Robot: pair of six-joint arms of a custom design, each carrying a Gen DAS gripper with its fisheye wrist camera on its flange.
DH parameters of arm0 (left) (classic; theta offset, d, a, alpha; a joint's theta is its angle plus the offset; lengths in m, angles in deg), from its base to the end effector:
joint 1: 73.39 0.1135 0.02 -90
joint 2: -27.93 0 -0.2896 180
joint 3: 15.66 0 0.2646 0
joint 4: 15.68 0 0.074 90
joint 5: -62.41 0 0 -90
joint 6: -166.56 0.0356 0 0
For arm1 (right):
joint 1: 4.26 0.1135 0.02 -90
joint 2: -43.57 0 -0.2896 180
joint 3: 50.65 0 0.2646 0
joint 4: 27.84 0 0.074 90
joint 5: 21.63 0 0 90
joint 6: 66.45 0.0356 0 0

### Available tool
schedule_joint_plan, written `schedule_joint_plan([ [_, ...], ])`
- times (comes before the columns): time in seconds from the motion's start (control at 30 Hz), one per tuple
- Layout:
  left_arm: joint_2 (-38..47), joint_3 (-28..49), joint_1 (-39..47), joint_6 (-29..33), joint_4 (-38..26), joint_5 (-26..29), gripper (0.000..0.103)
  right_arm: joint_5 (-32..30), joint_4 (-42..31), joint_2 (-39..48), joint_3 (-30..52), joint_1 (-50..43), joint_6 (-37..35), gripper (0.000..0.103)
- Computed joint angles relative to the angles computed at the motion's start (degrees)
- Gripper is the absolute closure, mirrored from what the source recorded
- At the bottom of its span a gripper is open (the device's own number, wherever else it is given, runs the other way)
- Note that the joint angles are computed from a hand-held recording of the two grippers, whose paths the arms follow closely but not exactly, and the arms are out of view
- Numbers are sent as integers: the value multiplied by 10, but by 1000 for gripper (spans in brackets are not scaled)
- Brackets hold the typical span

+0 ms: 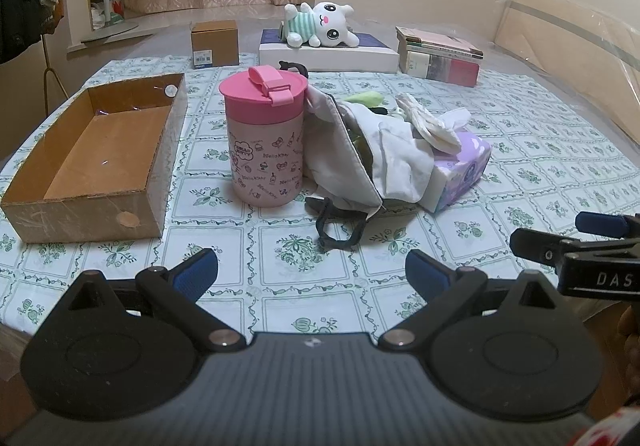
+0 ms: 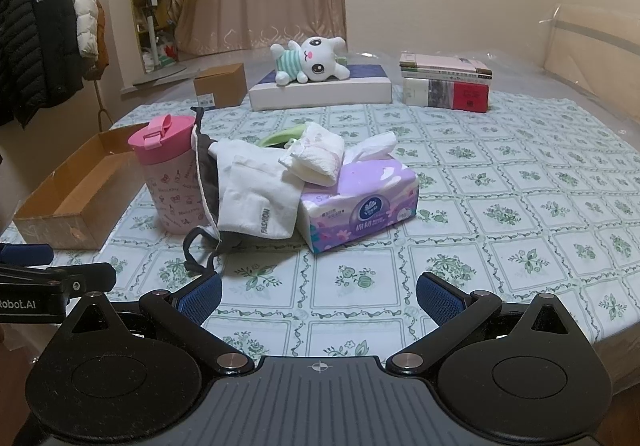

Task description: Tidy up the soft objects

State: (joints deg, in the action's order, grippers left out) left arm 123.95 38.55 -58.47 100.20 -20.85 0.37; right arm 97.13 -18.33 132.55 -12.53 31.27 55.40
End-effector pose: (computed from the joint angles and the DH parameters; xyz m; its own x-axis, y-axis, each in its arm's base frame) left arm 0.3131 0.0661 0.1480 -0.6144 0.2028 -0.7625 0.3581 0.9328 -0.0404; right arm 0.2222 0.1376 0.1283 -0.5704 0.1611 -0.8054 0.1007 0.9869 0.1261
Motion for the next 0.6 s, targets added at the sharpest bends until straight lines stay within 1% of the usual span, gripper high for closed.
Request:
schedule_joint_plan([
  [0.6,7,0,-3,-1,1,-4,4,-7,12,11,-5,-6,3,0],
])
